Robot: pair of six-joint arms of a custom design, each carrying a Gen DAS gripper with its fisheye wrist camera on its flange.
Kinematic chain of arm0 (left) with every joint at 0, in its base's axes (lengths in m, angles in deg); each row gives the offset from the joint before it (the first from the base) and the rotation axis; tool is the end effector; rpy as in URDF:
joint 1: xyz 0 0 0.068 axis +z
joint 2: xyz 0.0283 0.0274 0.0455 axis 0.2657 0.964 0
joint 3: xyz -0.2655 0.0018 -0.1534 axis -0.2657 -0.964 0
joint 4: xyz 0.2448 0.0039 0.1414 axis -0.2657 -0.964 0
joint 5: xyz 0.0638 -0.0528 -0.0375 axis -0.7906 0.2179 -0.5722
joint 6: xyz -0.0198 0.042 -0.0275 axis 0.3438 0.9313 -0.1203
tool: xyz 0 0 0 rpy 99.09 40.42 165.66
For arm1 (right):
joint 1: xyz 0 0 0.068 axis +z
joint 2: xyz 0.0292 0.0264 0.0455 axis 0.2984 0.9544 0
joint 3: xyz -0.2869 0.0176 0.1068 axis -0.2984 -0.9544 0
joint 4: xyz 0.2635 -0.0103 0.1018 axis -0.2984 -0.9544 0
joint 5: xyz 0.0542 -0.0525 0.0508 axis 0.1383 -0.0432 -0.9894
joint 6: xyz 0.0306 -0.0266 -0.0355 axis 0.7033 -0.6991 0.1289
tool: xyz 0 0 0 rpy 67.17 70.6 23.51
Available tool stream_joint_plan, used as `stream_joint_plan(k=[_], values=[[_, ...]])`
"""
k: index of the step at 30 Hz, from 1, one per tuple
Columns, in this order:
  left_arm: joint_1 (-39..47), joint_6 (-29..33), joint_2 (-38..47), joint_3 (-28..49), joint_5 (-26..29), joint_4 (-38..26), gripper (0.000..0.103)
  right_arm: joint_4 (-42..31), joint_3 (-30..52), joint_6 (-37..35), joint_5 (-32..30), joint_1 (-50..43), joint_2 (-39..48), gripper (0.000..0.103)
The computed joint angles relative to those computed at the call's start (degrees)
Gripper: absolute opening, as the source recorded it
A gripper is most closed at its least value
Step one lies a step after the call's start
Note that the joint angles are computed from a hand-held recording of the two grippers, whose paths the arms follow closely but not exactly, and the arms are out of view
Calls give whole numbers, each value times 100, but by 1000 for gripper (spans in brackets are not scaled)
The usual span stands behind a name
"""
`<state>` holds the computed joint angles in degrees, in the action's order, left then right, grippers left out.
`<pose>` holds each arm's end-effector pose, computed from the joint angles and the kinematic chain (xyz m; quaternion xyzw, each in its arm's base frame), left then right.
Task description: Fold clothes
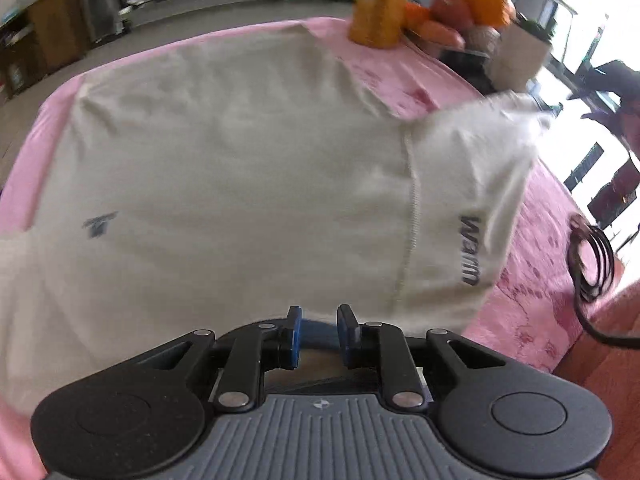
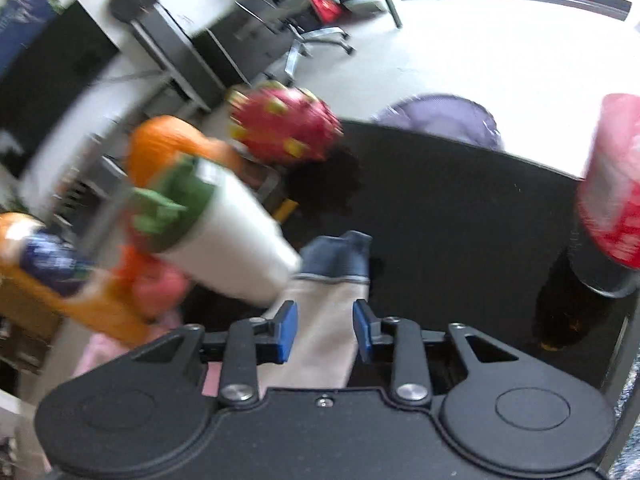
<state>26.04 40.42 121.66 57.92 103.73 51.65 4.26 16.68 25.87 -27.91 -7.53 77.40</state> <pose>0.2936 0.0414 0.1655 0.2389 0.9326 -0.0988 0.2519 0.3174 -0.1469 0.1553 0.4994 0.7892 0.0526 0.3535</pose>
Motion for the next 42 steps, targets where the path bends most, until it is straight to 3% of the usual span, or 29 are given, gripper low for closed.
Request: stream_joint_plan(k=[7, 12, 14, 16, 18, 19, 23, 28, 31, 35, 39, 42], values=[[-504, 287, 124, -192, -60, 139, 19, -321, 891, -223, 7, -267, 1080, 31], [-498, 522, 134, -188, -40, 105, 19, -92, 1227, -298, 379, -277, 1535, 26], [-469, 556, 157, -178, -3, 98, 20, 200, 1210, -220, 229, -359, 1708, 26], [-463, 572, 177, -177, 18, 120, 20, 368, 1192, -303, 116, -382, 1812, 22], [-455, 588, 190, -179, 40, 137, 20, 339, 1215, -495, 141, -325, 1836, 5], [-449, 596, 192, -181, 51, 142, 21, 309, 1210, -584, 206, -277, 1806, 5], [-417, 584, 202, -138, 88, 88, 21, 633, 636, -606, 667, -63, 1057, 5], [-226, 503, 22, -113, 326, -78, 18, 659, -246, -972, 1093, 414, -807, 5], [29, 556, -254, -118, 592, -291, 18, 352, -497, -1069, 1272, 979, -2057, 5], [686, 806, -723, 21, 967, -708, 19, -450, -242, -1045, 2040, 2374, -3184, 5], [1716, 1366, -643, 323, 1321, -925, 19, -1141, 308, -663, 3380, 4281, -3289, 5], [2410, 1470, -174, 675, 1249, -704, 19, -1264, 638, -258, 3924, 5521, -2779, 5]])
